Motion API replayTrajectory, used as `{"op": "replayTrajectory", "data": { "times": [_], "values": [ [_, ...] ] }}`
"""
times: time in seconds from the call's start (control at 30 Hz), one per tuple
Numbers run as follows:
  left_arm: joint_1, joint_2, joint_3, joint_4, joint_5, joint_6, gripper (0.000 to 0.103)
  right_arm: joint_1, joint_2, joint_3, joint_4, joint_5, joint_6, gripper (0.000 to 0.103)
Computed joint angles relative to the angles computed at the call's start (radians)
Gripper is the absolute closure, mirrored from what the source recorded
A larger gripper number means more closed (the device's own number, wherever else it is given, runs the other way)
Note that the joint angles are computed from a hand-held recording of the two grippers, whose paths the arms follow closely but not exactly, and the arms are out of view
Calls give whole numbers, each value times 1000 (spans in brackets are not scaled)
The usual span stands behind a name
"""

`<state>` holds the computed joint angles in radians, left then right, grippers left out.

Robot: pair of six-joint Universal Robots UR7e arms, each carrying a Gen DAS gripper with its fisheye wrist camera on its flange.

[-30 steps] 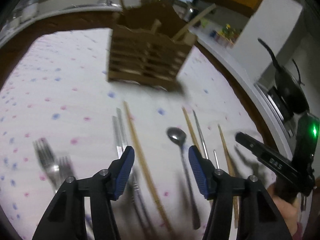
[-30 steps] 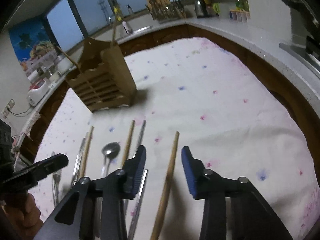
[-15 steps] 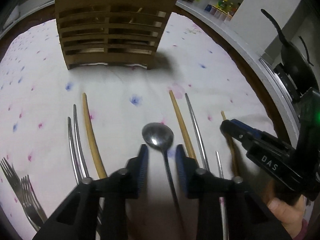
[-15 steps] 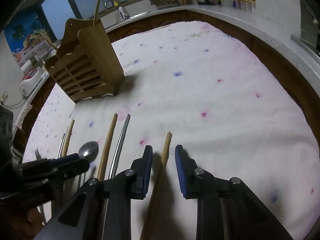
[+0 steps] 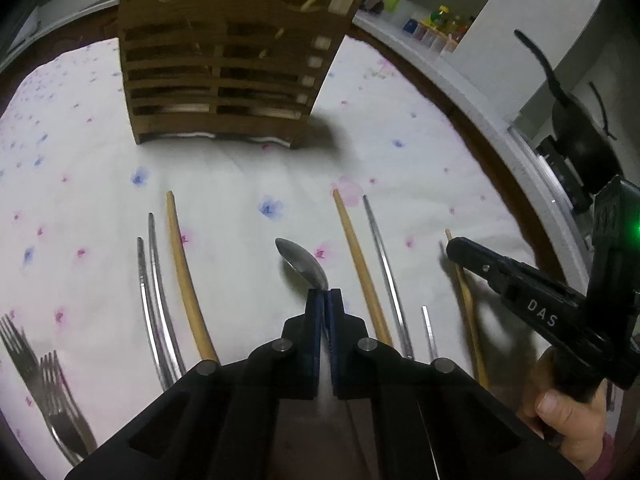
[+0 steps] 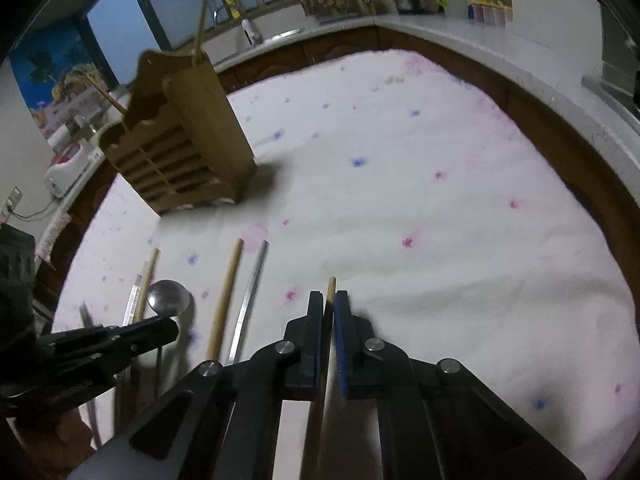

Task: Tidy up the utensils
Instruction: 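Grasp the metal spoon with the left tool while the right tool grasps a wooden chopstick, then lift the spoon and chopstick and carry them above the wooden holder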

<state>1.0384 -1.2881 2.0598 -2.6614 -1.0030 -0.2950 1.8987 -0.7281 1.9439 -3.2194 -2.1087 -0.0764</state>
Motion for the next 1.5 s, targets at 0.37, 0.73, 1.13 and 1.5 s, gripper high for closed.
{"op": "replayTrajectory", "data": {
  "times": [0.37,0.73,1.13,1.5],
  "values": [
    [-68,-176,119,-68,4,-20,102,52,-69,62,-66,37,20,98],
    [-191,-389,225,-28,79,-71,102,124,-109,82,-124,39,4,98],
    [-332,-602,291,87,196,-141,102,214,-121,66,-279,25,-68,98],
    [-385,-704,306,156,280,-179,102,219,-111,44,-328,63,-88,98]
  ]
}}
